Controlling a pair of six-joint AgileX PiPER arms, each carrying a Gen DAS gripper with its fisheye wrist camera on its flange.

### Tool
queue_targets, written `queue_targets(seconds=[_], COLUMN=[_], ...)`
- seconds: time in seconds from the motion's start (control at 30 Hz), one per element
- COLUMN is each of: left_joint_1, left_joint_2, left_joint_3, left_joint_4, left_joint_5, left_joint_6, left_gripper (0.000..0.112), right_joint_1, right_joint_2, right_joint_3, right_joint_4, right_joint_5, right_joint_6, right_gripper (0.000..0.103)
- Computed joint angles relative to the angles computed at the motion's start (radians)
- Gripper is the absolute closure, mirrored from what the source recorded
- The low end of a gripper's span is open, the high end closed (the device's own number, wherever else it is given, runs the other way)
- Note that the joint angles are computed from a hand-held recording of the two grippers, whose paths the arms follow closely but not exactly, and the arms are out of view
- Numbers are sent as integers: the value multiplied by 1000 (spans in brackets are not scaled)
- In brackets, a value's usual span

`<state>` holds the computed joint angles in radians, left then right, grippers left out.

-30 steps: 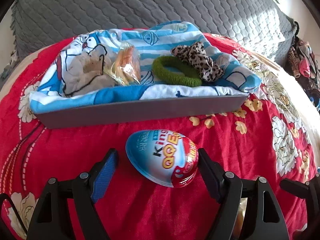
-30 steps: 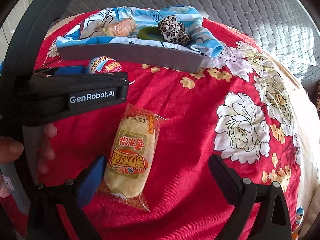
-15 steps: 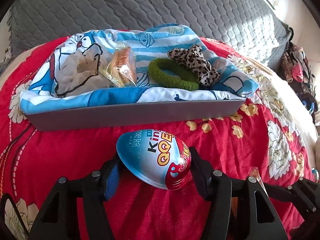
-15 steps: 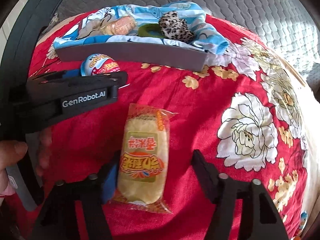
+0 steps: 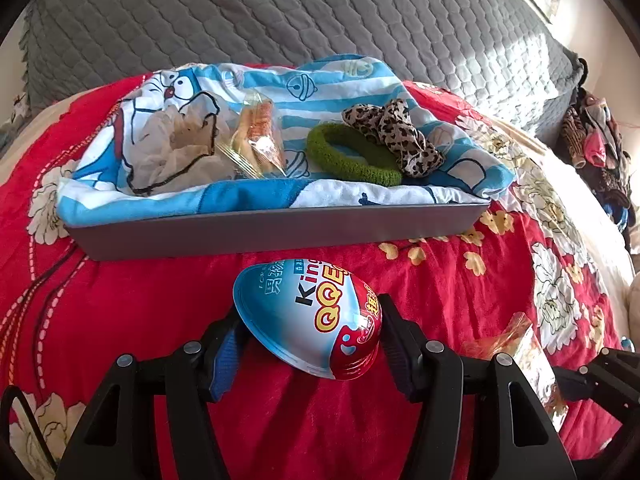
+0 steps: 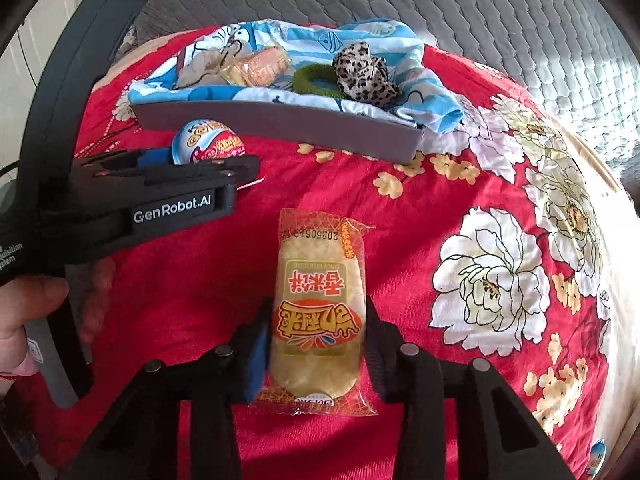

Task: Organize objects
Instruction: 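Lift the Kinder egg with the left tool while the right tool lifts the cake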

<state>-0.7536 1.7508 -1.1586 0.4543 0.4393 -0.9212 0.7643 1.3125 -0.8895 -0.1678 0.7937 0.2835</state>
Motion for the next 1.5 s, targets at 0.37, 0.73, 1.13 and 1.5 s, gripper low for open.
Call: queue_targets(seconds=[0.37, 0.73, 1.13, 1.5], left_joint_1=[-22, -54, -118, -175], left_joint_2=[-88, -179, -258, -307], left_joint_3=[28, 44, -1, -46], left_joint_4=[64, 118, 173, 216], left_joint_5=[64, 156, 287, 395], left_joint_6=[-63, -101, -114, -116], left_gripper=[49, 49, 49, 49], right_joint_1=[-19, -11, 65, 123], right_joint_2=[-42, -85, -139, -174], right_joint_3=[-15, -39, -104, -159], right_joint_4=[50, 22, -77, -148], right_joint_5=[6, 20, 44, 70], right_joint_6=[-42, -22, 49, 111], right_gripper=[62, 62, 62, 62])
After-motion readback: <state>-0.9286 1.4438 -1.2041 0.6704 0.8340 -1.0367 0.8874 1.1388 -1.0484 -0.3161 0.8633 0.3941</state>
